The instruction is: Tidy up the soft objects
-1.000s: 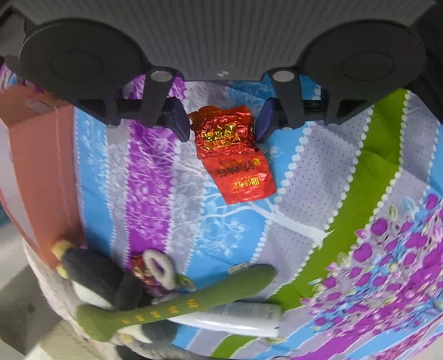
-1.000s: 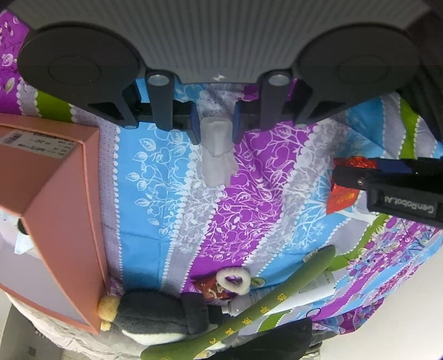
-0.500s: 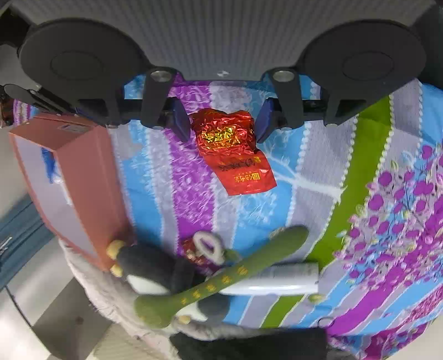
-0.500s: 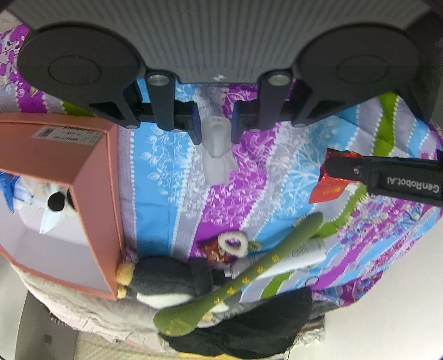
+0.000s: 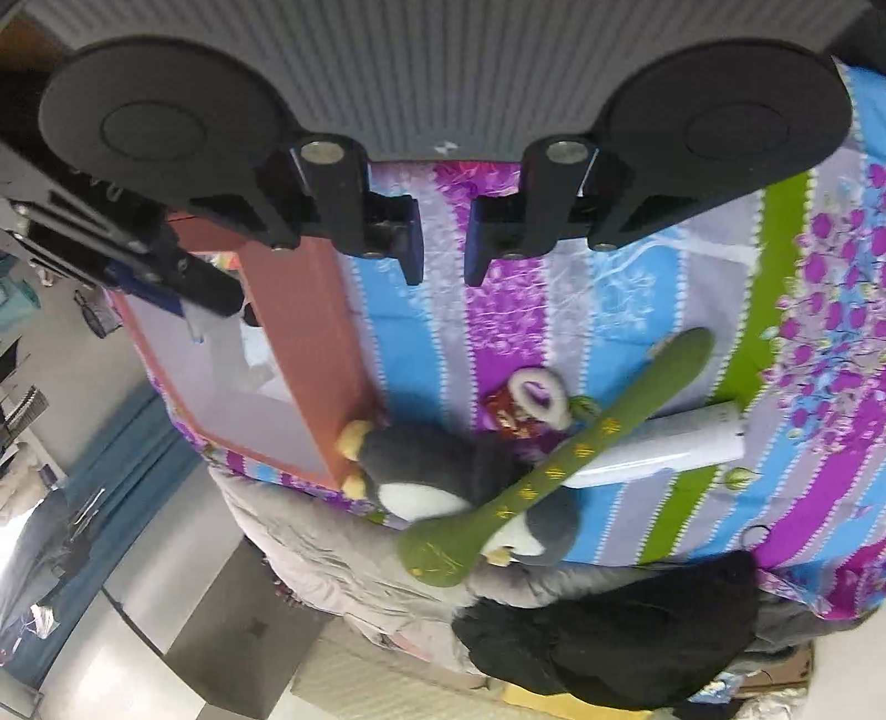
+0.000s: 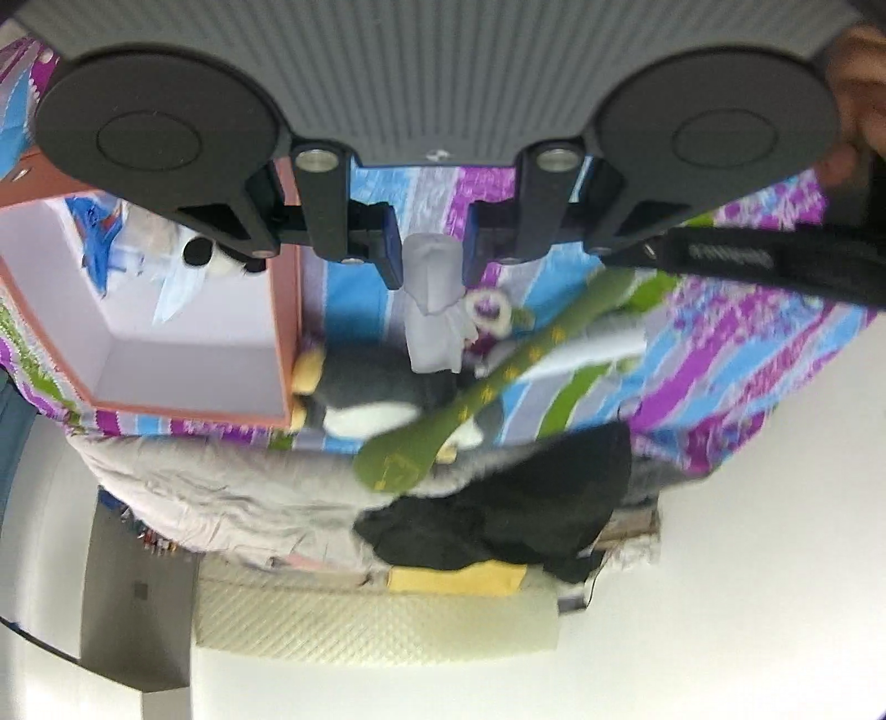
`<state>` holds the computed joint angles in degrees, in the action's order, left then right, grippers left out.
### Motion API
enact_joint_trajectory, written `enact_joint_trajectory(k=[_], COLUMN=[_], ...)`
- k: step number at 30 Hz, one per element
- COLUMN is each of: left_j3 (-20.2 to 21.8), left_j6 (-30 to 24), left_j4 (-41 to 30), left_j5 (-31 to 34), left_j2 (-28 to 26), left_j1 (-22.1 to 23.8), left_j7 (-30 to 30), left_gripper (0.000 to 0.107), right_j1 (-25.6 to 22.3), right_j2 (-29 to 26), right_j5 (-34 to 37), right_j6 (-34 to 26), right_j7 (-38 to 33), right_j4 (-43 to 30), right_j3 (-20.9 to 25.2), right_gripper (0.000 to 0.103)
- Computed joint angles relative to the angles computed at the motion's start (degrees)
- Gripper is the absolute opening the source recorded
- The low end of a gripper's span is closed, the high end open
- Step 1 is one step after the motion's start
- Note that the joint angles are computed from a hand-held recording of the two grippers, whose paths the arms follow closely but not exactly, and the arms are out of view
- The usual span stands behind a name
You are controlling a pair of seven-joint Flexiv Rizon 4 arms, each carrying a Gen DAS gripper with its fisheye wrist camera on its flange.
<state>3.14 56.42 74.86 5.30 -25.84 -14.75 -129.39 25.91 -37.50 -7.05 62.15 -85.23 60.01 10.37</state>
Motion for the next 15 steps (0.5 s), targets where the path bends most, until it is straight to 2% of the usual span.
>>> enact_joint_trajectory(k=[4, 10, 15], left_j3=[-1.3, -4.3, -5.6], left_j6=[-1.0, -0.6, -1.9], left_j4=[-1.6, 4.0, 9.2], left_j5=[-1.6, -7.0, -10.9], left_j2=[-1.8, -1.5, -1.4], left_j1=[0.8, 2.5, 2.6], left_j7=[2.1, 9.5, 13.2], left_gripper=[0.019, 0.020, 0.020], right_j1=[0.1, -0.3, -1.5], right_j2=[-0.7, -0.1, 0.3], right_j5=[-0.5, -0.5, 1.0], right_j6=[-0.7, -3.6, -8.3], right_j7=[2.3, 3.5, 5.9], right_j4=[-0.8, 4.4, 7.9], right_j3=[-1.2, -1.2, -0.5], right_gripper=[0.026, 0.026, 0.026])
